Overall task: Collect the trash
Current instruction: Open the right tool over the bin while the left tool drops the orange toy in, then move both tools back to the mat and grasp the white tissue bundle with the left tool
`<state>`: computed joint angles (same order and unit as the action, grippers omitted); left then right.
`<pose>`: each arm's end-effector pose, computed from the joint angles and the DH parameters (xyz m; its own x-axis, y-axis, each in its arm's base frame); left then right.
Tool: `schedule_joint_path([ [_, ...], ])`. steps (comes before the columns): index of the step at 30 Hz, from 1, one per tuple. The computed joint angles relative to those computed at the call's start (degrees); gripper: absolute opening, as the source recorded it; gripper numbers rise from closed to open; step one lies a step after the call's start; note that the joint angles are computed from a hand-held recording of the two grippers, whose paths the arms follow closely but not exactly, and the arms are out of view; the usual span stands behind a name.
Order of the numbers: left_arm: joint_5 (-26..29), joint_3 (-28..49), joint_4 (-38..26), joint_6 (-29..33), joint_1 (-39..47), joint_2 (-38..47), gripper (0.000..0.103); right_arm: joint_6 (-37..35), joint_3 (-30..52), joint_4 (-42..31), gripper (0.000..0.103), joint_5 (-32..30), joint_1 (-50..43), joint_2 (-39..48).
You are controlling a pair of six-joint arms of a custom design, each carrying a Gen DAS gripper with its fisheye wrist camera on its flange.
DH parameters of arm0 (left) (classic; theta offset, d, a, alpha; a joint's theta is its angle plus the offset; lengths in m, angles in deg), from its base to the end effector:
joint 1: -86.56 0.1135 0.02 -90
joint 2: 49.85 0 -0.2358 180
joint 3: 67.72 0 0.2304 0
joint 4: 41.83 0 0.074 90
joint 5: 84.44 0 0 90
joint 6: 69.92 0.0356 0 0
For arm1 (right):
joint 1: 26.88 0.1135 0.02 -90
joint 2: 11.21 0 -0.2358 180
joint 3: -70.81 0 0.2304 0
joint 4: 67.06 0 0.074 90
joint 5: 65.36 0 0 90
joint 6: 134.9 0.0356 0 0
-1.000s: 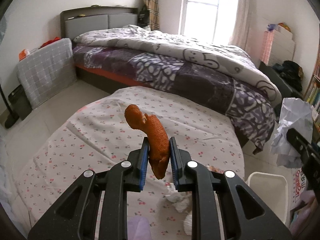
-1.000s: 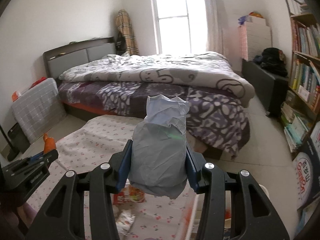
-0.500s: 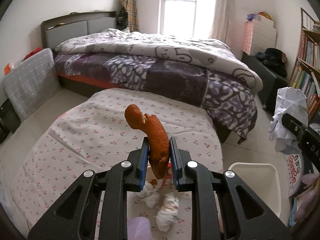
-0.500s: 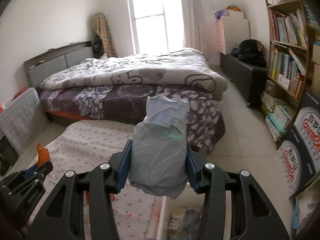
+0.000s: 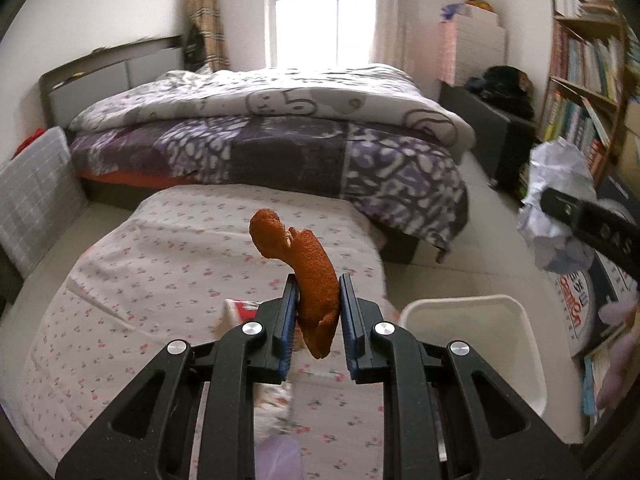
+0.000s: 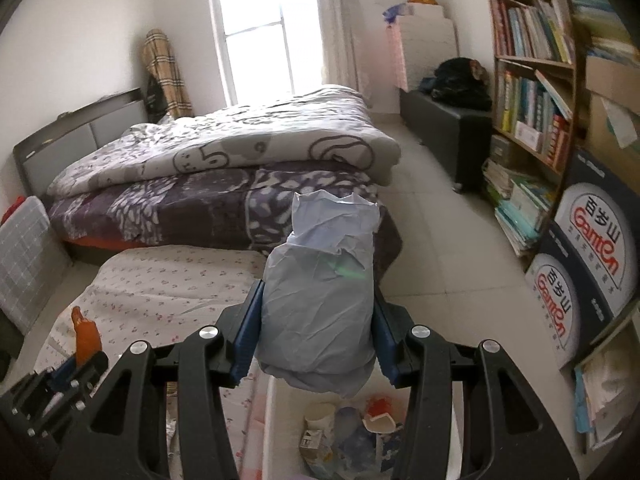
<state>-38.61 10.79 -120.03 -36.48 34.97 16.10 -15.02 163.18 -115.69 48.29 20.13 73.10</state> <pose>0.1374 -0.1333 0.2883 -0.6319 -0.1664 -0.7570 -0.2610 0.9653 0.0056 0.2189 0.2139 0.3111 -0.6148 0.0097 -0.7886 -0.1799 0.9718 0.1522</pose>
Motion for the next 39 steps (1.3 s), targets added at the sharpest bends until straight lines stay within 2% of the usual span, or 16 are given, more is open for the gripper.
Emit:
schedule_joint_path([
  [6, 0.91, 3.11, 3.71, 0.59, -3.93, 6.13, 0.02, 0.68, -1.96, -0.97, 0.059, 0.32, -2.78, -2.91],
  [8, 1.67, 4.2, 5.21, 1.26, -4.81, 8.23, 0.02, 1.31, -2.61, -1.37, 0.07, 1.65, -3.57, -3.78],
  [13, 3.81, 5.56, 8.06, 2.57, -5.6, 11.56, 0.02, 1.82, -4.03, -2.04, 0.087, 3.6, -6.24, -5.85],
  [17, 5.95, 6.43, 10.44, 3.49, -5.66, 14.36, 0.02, 1.81, -5.13, -3.04, 0.092, 3.8, -9.26, -7.25],
  [29, 11.32, 10.06, 16.36, 6.35, -5.89, 22.0, 0.022, 1.16, -7.33, -4.15, 0.095, 2.1, -15.07, -9.9],
  [30, 11.98, 9.97, 17.14, 6.74, -5.72, 22.14, 0.023, 1.13, -7.33, -4.2, 0.095, 1.92, -15.39, -9.87],
  [32, 13.6, 9.17, 19.16, 7.18, -5.29, 21.99, 0.038, 1.16, -7.49, -4.46, 0.095, 1.52, -16.1, -9.93],
  [33, 13.81, 9.0, 19.63, 7.2, -5.21, 21.99, 0.051, 1.27, -7.17, -4.8, 0.095, 1.38, -16.33, -9.76],
  [34, 13.76, 8.89, 19.92, 7.16, -5.26, 22.03, 0.059, 1.41, -7.04, -5.01, 0.095, 1.17, -16.62, -9.66],
  [39, 11.78, 10.18, 17.44, 7.12, -6.34, 23.32, 0.07, 2.19, -6.05, -5.89, 0.095, 1.03, -16.73, -8.72],
])
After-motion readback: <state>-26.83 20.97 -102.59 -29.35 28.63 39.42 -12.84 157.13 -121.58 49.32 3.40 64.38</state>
